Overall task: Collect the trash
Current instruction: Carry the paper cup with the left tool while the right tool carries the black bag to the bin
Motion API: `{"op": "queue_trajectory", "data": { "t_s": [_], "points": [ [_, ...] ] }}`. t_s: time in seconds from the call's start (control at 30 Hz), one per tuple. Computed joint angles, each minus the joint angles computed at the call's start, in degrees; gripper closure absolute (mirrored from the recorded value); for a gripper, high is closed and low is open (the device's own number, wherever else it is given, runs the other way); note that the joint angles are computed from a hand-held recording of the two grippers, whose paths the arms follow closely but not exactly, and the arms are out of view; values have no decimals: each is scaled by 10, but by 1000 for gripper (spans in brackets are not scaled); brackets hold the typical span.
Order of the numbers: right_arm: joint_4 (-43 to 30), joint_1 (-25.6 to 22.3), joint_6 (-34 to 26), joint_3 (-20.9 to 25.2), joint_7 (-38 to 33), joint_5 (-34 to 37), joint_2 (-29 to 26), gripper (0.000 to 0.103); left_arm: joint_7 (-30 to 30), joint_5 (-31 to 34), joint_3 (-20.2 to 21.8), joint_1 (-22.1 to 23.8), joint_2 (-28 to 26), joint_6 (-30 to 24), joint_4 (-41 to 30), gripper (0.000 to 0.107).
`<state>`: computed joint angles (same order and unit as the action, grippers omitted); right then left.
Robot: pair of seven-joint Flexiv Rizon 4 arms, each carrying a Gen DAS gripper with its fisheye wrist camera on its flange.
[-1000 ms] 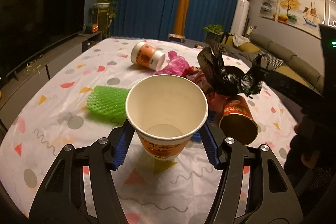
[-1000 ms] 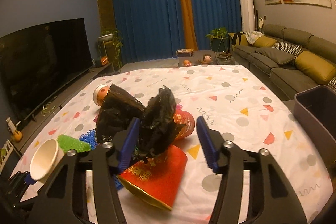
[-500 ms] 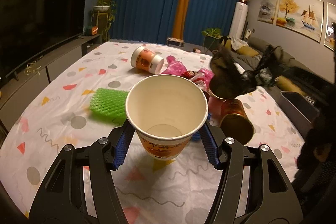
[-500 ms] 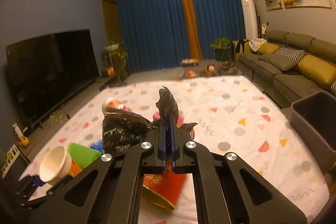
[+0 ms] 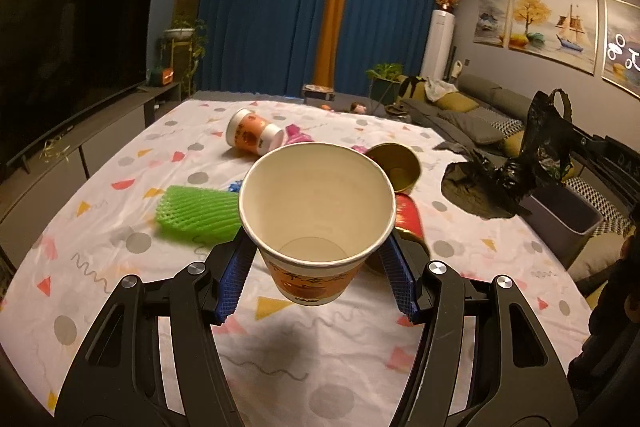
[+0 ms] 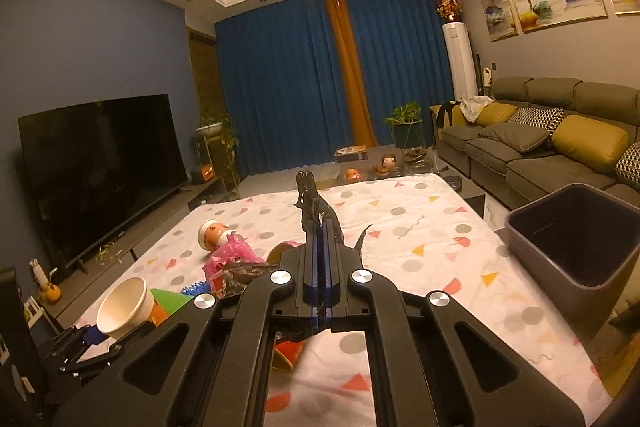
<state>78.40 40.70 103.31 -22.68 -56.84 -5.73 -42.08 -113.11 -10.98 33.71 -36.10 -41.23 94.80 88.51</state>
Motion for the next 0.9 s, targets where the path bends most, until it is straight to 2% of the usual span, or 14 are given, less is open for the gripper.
{"op": "queue_trajectory", "data": {
  "t_s": [0.5, 0.73, 0.9],
  "points": [
    [97, 32, 38, -47, -45, 73, 52, 100, 15, 14, -12, -15, -15, -7, -52, 47],
    [119, 43, 47, -73, -69, 111, 63, 100, 26, 31, -48, 4, -32, -22, -103, 47],
    [126, 45, 51, -91, -78, 133, 63, 100, 39, 50, -92, 29, -45, -39, -148, 47]
  ]
}}
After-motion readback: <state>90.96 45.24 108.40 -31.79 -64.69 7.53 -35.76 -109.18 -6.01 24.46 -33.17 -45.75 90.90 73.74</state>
